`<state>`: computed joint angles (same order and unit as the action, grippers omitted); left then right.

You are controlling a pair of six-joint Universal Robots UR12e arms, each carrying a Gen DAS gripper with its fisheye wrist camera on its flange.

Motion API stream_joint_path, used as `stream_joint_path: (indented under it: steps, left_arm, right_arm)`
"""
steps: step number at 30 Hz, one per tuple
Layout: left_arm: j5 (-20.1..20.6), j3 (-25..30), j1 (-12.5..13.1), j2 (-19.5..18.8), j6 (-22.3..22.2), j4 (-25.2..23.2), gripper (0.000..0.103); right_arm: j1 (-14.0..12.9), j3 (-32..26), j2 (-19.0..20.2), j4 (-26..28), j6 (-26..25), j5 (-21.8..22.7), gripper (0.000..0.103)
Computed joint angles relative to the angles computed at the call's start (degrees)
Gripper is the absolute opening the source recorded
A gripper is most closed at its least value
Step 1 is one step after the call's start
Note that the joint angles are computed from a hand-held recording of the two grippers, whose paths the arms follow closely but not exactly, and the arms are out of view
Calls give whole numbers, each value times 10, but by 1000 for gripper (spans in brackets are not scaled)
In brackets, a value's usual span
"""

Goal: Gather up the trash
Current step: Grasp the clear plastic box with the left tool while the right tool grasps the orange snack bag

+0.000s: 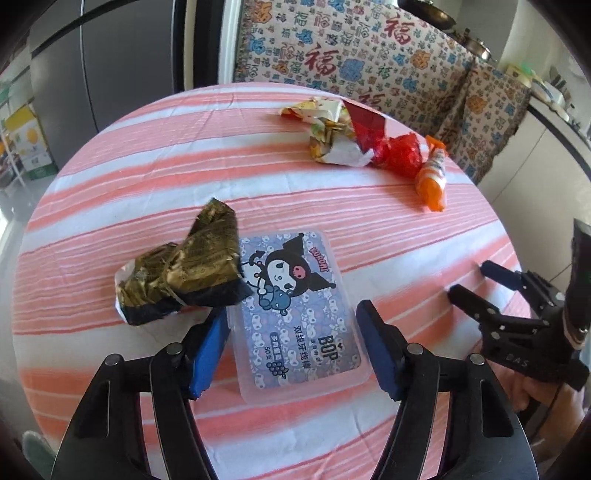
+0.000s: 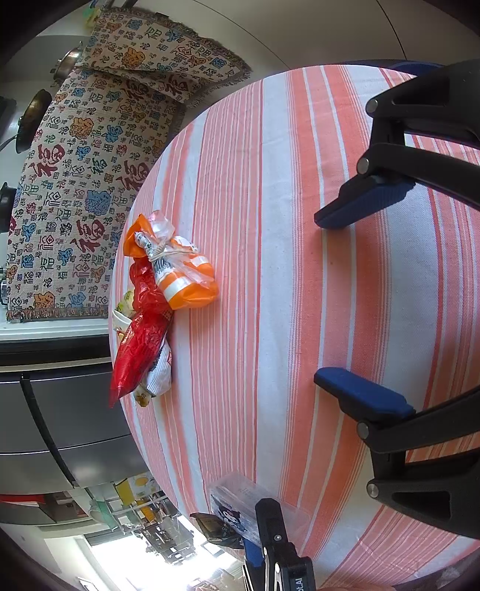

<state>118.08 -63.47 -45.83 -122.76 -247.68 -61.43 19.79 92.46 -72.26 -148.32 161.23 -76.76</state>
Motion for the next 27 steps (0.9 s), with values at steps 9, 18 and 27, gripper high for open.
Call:
stream_joint_path:
  steps: [9, 18, 27]
  left_arm:
    - [11, 24, -21, -24, 39, 8, 72]
    - [20, 22, -21, -22, 42, 4, 75]
    - [-2, 12, -19, -18, 40, 37, 69]
  right_arm:
    - [-19, -48, 17, 38, 63, 65, 80]
    - [6, -188, 98, 155, 124, 31, 41]
    - [-35, -123, 22, 263, -35, 115, 35]
